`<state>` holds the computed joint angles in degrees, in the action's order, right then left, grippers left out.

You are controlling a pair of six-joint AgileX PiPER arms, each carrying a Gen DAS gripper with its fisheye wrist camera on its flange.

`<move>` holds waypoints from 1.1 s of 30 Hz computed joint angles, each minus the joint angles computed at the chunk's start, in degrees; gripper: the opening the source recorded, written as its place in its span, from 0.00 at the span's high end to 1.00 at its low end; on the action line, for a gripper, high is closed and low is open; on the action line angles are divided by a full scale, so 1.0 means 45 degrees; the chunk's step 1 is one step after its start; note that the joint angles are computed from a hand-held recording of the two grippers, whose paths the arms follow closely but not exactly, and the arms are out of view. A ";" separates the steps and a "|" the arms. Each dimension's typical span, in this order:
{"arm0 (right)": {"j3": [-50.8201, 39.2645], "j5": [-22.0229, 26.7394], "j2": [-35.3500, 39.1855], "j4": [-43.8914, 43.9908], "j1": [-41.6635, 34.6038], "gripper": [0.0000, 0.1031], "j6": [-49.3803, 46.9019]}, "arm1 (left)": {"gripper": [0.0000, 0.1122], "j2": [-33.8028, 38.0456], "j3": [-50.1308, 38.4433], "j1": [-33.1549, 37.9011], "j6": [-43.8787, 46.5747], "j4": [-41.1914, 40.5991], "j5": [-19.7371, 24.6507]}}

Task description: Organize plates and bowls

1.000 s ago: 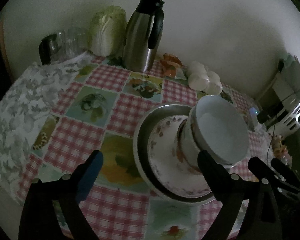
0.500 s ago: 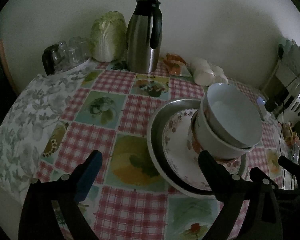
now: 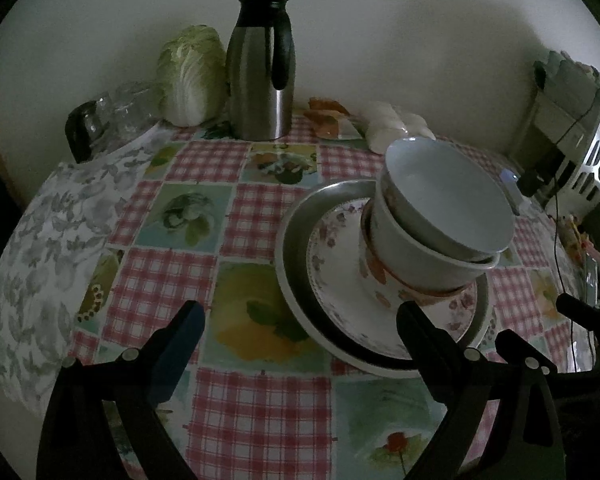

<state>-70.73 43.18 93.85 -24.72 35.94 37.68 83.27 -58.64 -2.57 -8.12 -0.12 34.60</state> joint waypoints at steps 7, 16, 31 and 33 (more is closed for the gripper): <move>0.0041 0.0101 -0.0091 -0.0237 0.0176 0.00 0.0102 | 0.14 -0.0099 0.0087 -0.0163 0.0045 0.0009 0.0256; -0.0164 0.0407 0.0027 -0.0375 0.0291 0.00 0.0048 | 0.14 -0.0171 0.0114 -0.0030 -0.0235 0.0153 0.0554; -0.0208 0.0439 -0.0112 -0.0373 0.0204 0.00 0.0103 | 0.14 -0.0080 0.0074 -0.0175 -0.1086 0.1018 0.0611; -0.0206 0.0431 -0.0111 -0.0362 0.0167 0.00 0.0091 | 0.14 -0.0120 0.0092 -0.0256 -0.1231 0.1200 0.0579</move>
<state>-71.66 45.11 93.36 -26.35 36.70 38.09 82.73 -58.23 -3.73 -13.66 5.28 37.20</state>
